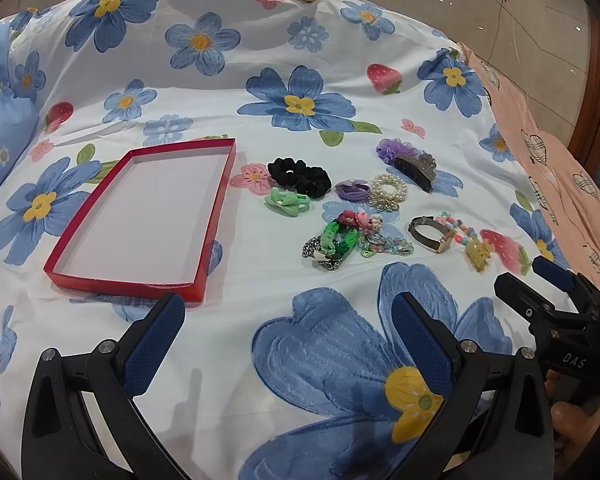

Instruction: Organize jewelry

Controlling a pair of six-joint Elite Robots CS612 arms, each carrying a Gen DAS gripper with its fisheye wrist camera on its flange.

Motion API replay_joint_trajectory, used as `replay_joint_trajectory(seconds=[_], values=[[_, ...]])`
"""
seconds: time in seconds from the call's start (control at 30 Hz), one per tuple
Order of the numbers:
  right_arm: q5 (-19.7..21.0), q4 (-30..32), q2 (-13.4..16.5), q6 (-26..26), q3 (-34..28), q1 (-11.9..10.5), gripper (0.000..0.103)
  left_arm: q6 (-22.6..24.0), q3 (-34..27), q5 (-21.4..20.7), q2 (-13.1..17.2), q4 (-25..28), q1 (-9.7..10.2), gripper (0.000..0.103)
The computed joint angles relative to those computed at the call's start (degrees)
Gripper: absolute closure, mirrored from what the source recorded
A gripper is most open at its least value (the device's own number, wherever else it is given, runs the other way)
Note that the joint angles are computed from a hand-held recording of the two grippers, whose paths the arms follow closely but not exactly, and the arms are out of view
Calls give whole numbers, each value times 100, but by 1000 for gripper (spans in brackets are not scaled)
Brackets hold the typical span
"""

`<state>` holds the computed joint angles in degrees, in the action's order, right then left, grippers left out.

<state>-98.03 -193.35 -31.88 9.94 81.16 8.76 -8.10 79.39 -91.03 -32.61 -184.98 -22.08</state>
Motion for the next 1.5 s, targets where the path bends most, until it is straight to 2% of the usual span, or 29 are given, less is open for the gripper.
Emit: replay_joint_trajectory(seconds=[0.47, 0.63, 0.8, 0.97, 1.13, 1.2, 1.5], values=[[27, -35, -2, 33, 7, -12, 0, 17, -34, -56, 13, 58, 6, 0], [45, -12, -8, 45, 3, -16, 0, 32, -181, -190, 31, 291, 23, 0], [266, 136, -27, 138, -91, -95, 2, 119, -369, -243, 80, 450, 42, 0], [555, 434, -1, 357, -255, -214, 13, 134, -671, -394, 187, 790, 83, 0], [790, 776, 51, 482, -421, -318, 32, 262, -1062, -390, 345, 1264, 92, 11], [898, 964, 81, 510, -520, -356, 36, 286, -1282, -453, 434, 1523, 112, 17], [971, 1730, 277, 516, -1055, -461, 46, 551, -2316, -424, 887, 2436, 140, 19]])
